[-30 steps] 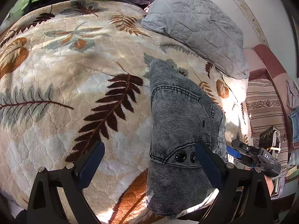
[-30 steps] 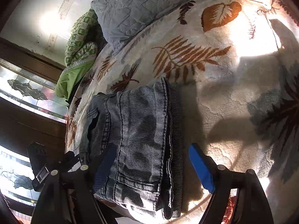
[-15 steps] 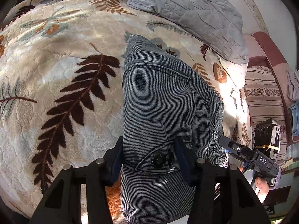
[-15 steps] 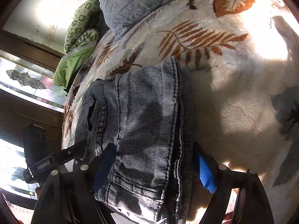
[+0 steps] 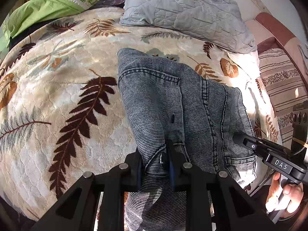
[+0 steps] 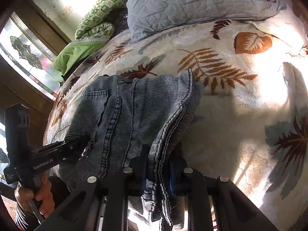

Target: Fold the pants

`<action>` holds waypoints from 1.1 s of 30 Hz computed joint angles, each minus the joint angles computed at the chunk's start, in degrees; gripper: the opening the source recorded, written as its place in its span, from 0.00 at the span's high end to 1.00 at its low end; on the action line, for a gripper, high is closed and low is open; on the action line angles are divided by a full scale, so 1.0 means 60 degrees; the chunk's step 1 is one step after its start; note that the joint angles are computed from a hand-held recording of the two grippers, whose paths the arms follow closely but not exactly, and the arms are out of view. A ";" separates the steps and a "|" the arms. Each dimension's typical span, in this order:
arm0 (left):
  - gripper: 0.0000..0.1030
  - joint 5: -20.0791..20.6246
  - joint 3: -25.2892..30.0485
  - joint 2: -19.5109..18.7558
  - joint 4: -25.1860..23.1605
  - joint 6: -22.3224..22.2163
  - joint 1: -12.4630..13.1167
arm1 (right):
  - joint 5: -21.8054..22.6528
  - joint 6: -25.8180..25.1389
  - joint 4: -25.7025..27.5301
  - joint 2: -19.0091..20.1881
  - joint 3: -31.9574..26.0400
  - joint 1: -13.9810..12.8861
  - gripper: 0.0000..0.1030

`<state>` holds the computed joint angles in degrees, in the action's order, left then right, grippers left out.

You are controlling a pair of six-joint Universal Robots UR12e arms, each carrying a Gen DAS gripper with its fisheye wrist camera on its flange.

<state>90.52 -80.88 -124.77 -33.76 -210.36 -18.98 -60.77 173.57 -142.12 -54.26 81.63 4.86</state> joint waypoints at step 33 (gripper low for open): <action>0.79 0.0559 0.2228 -0.1092 0.0399 0.0941 -0.0018 | -0.0112 -0.0015 -0.0546 0.0581 -0.1746 -0.0188 0.85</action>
